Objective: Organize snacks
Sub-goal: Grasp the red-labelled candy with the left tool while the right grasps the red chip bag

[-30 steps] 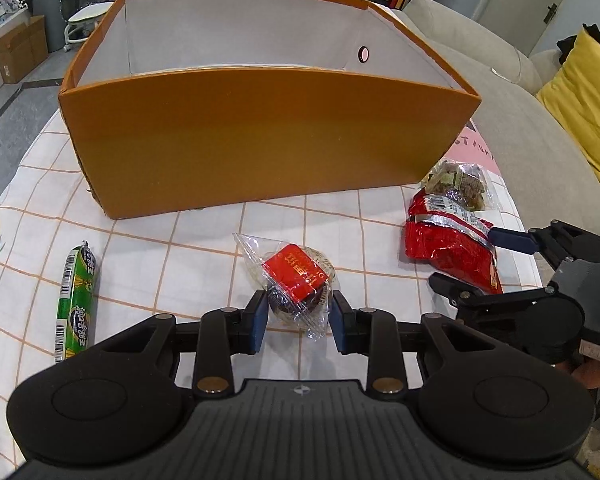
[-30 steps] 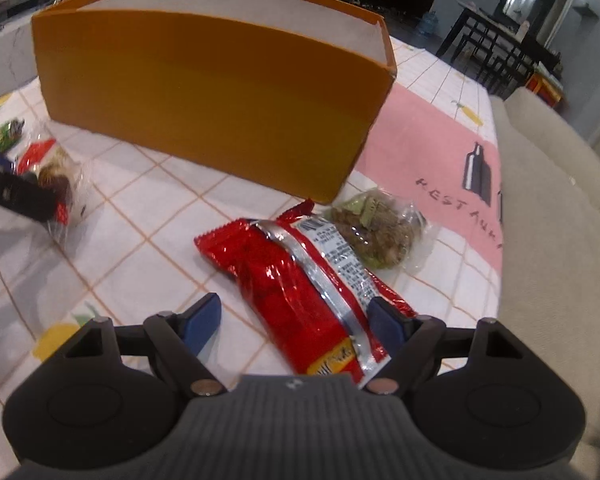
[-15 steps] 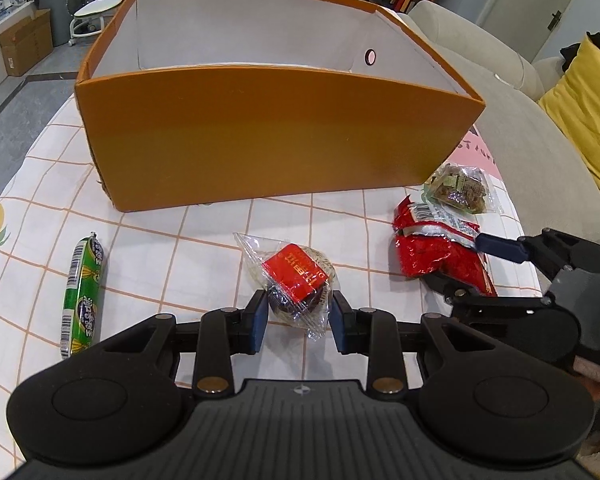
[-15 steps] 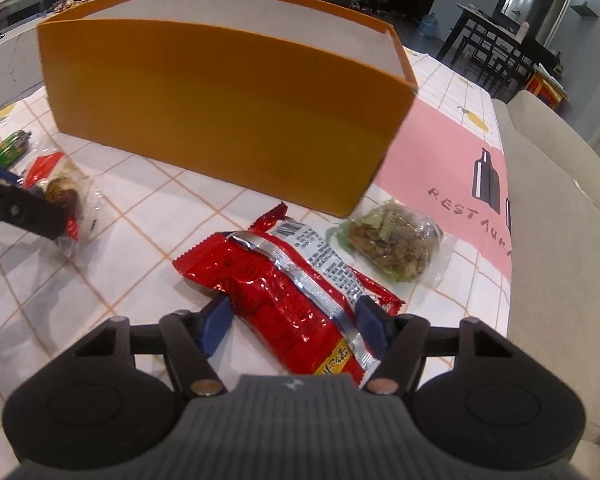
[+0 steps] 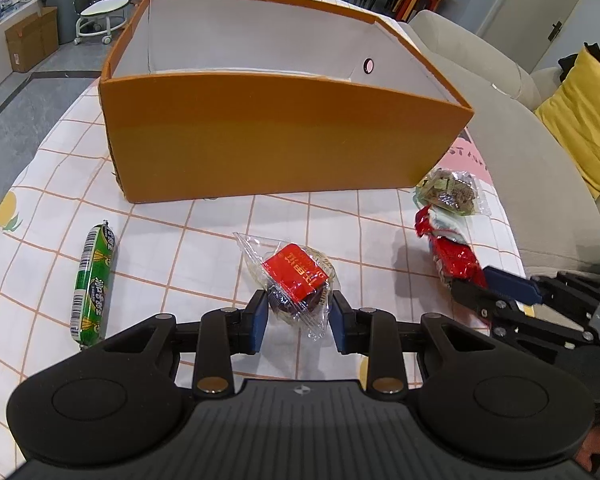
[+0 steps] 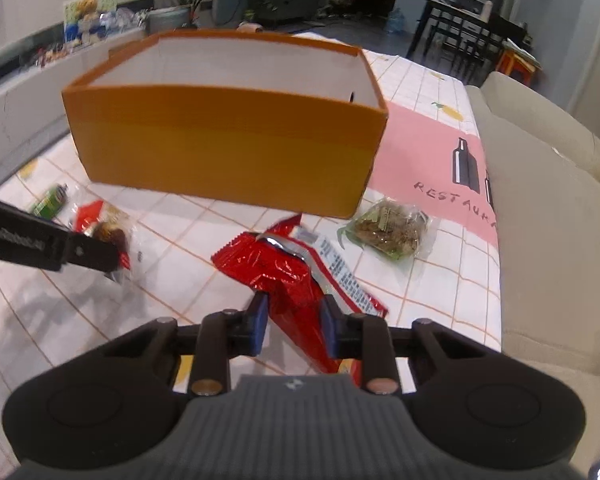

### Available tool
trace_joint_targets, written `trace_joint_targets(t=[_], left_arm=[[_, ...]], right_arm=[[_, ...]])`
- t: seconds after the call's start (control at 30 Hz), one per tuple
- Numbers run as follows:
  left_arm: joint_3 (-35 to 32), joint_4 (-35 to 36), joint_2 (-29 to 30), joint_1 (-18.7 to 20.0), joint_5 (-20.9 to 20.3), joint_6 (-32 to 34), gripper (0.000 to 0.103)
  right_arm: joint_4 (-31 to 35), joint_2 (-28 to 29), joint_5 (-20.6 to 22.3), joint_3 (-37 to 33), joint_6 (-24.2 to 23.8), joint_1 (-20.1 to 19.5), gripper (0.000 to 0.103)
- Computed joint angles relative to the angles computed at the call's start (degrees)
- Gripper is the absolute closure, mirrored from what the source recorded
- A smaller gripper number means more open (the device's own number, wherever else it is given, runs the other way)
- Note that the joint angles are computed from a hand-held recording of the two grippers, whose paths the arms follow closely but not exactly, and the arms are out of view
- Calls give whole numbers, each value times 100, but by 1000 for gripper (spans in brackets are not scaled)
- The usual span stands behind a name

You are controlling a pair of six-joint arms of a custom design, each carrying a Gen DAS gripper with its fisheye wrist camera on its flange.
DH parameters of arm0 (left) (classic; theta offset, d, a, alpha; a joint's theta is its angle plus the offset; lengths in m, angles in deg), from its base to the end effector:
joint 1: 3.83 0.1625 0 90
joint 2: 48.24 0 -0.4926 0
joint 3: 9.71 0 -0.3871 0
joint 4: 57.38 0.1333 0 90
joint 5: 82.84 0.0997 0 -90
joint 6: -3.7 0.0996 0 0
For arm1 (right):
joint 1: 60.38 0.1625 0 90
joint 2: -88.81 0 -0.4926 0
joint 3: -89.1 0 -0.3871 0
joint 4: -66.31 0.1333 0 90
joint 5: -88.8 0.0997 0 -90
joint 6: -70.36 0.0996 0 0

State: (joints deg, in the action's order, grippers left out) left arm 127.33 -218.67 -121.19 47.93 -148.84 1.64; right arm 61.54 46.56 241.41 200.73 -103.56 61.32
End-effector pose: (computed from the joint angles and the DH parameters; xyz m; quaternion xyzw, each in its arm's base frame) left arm -0.1259 -0.4405 0.2075 0.2907 0.9320 -0.1291 0.1736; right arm 0.2644 -0.3427 0.0473 0.0735 -0.8381 0.3418 0.4188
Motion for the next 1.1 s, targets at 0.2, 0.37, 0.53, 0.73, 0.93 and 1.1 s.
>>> trace_joint_targets(t=[0.2, 0.37, 0.53, 0.73, 0.93, 1.1], left_arm=[[53, -8, -198, -57, -48, -22, 67], [77, -20, -331, -138, -100, -50, 67], [101, 15, -378, -126, -186, -45, 67], [135, 21, -461, -50, -203, -5, 67], [116, 100, -381, 58, -159, -46, 67], [125, 116, -378, 102, -187, -24, 67]], right_arm=[[204, 40, 108, -91, 518, 336, 88], [308, 22, 161, -147, 850, 603, 103], [354, 25, 174, -198, 829, 724, 103], [693, 133, -6, -215, 1175, 586, 94], [310, 120, -457, 45, 1401, 387, 35], [758, 418, -498, -149, 1710, 291, 13]])
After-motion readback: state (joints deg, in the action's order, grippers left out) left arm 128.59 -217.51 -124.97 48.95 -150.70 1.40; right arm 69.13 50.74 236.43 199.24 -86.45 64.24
